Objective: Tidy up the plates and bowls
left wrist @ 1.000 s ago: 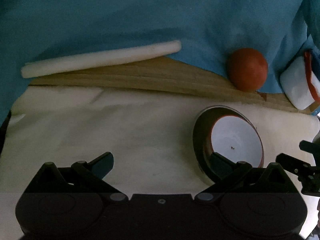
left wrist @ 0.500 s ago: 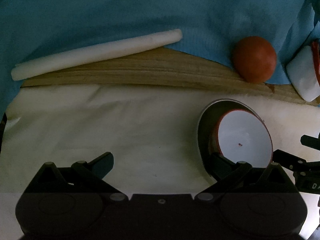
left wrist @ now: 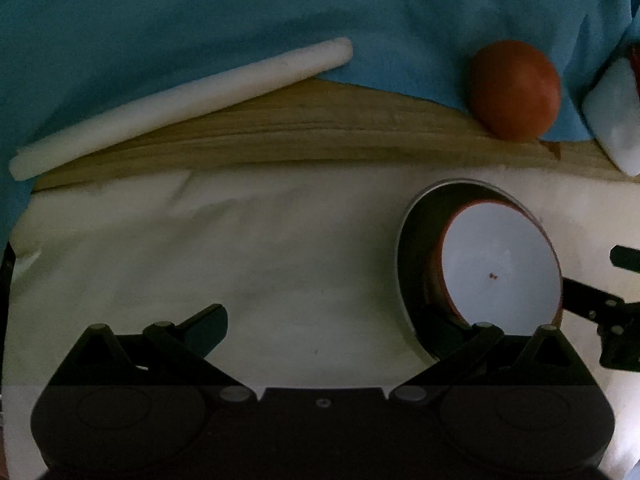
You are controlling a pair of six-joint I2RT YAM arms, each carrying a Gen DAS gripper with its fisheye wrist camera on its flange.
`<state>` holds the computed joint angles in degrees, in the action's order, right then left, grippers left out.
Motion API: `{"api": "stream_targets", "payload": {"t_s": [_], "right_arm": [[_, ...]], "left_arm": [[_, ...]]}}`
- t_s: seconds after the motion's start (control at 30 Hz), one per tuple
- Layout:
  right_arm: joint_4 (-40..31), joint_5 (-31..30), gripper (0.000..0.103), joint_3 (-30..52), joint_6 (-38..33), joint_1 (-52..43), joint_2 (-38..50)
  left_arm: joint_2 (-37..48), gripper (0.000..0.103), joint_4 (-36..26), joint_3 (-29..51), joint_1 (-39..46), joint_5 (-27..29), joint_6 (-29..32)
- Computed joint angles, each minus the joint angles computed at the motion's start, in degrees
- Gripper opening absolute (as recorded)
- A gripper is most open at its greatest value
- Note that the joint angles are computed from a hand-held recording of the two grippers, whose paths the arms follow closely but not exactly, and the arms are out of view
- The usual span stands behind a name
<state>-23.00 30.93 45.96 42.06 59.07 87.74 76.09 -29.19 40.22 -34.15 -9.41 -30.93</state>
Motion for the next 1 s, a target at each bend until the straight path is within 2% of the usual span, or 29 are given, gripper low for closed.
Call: {"api": "stream_targets", "payload": {"t_s": [0.17,0.4,0.57,0.73,1.0], "right_arm": [[0.3,-1.15,0.102,-0.36,0.5,-0.55,-0.63],[3.64,-5.42,0.084,-2.81,0.61,-1.81,-2.9],[5.41,-7.03,0.079,-4.12,1.27,-2.23,-3.9],[8.01,-8.93,0.065,-5.87,1.15,-2.34,-5.22],[10.45,-12.02,0.064,-8.31,2.46,-3.93,-7.05]], "left_arm": [[0.49,0.097,0.03,0.28,0.21,0.19,0.52],[-1.13,0.09,-0.13,-0.37,0.94,1.39,0.66],[-3.06,0.077,0.61,-1.72,1.96,3.24,0.81],[-4.92,0.063,1.02,-2.74,2.95,5.14,0.83],[-8.02,0.045,1.14,-3.8,3.69,7.3,1.36]]}}
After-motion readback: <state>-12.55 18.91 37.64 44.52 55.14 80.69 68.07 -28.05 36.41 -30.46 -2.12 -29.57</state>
